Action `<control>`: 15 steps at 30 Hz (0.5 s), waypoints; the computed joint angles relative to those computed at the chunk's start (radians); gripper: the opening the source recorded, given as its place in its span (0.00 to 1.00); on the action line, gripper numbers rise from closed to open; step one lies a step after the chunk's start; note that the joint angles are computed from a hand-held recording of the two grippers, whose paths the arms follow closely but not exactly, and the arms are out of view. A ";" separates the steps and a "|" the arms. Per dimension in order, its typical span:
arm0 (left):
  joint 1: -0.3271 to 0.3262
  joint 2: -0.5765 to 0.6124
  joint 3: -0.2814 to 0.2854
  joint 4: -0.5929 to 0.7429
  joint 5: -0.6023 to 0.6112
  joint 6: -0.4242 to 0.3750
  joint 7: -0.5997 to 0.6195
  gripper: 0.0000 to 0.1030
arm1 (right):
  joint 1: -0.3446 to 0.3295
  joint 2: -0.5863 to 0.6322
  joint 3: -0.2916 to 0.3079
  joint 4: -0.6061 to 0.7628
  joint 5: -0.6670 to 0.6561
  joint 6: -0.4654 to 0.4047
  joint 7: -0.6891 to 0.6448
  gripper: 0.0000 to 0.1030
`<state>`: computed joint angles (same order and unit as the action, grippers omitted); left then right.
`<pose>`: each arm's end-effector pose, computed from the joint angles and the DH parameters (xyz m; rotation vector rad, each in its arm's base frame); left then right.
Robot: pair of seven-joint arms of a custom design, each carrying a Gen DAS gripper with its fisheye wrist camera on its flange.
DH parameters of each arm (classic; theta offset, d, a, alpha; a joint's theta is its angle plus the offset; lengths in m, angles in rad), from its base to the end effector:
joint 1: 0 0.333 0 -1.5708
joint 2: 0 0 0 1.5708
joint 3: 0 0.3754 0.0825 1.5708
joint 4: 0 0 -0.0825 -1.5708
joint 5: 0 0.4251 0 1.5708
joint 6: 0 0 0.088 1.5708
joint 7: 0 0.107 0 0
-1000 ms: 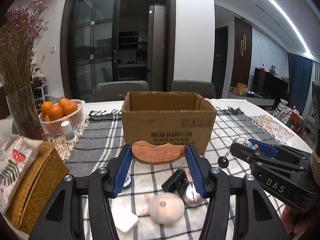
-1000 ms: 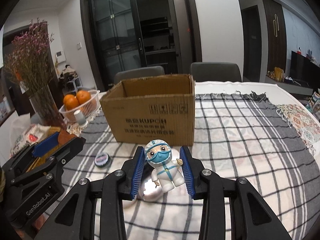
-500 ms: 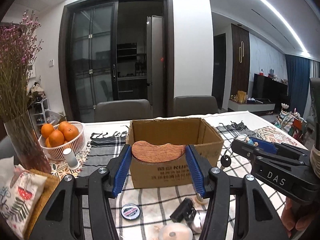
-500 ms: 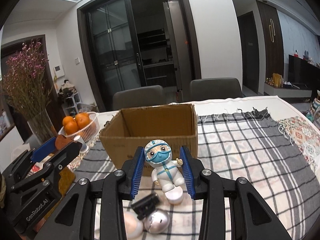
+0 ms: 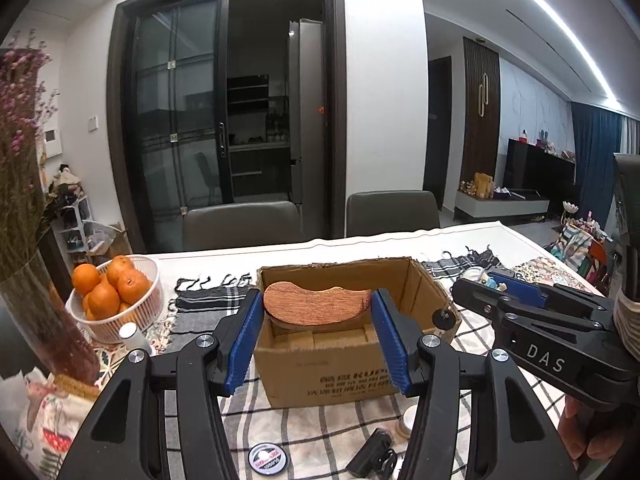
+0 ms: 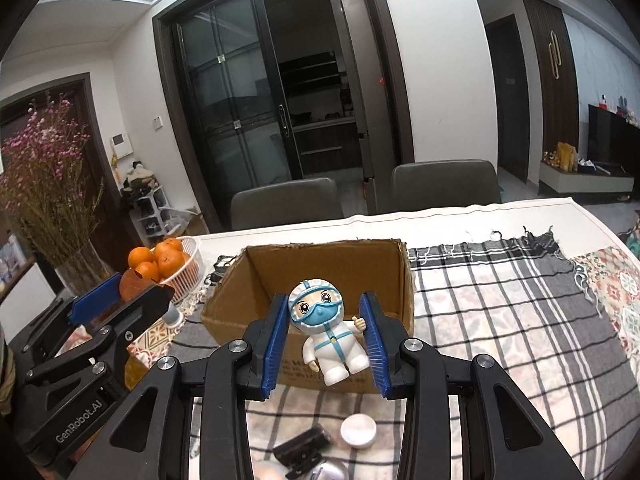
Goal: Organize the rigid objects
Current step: 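Lift the wooden piece with the left tool while the right tool carries the figure over the box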
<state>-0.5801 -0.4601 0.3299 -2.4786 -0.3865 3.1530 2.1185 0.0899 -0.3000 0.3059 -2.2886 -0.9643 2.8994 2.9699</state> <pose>0.4659 -0.0583 0.6072 -1.2866 1.8416 -1.1480 0.4567 0.2616 0.5871 -1.4527 1.6485 -0.7336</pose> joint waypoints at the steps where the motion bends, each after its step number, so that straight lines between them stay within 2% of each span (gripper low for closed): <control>1: -0.029 0.003 0.026 0.012 -0.005 -0.014 0.011 0.53 | 0.010 0.010 -0.011 0.009 0.020 -0.002 -0.025 0.37; 3: -0.075 0.016 0.068 0.041 -0.030 -0.036 0.041 0.53 | 0.026 0.031 -0.032 0.028 0.060 -0.003 -0.072 0.37; 5: -0.073 0.043 0.070 0.077 -0.055 -0.073 0.058 0.53 | 0.044 0.055 -0.053 0.047 0.102 -0.001 -0.130 0.37; 10: 0.020 0.121 0.002 0.152 -0.081 -0.152 0.055 0.53 | 0.081 0.106 -0.091 0.097 0.196 -0.023 -0.257 0.37; 12: 0.064 0.152 -0.030 0.182 -0.083 -0.187 0.048 0.53 | 0.109 0.134 -0.117 0.123 0.273 -0.043 -0.338 0.37; 15: 0.113 0.185 -0.072 0.210 -0.095 -0.200 0.069 0.53 | 0.142 0.171 -0.149 0.157 0.382 -0.074 -0.448 0.37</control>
<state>-0.4673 -0.2755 0.2575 -2.2683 -0.4811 2.9531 2.1879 0.2324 -0.1292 0.1574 -2.1312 -0.5819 2.8254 2.5216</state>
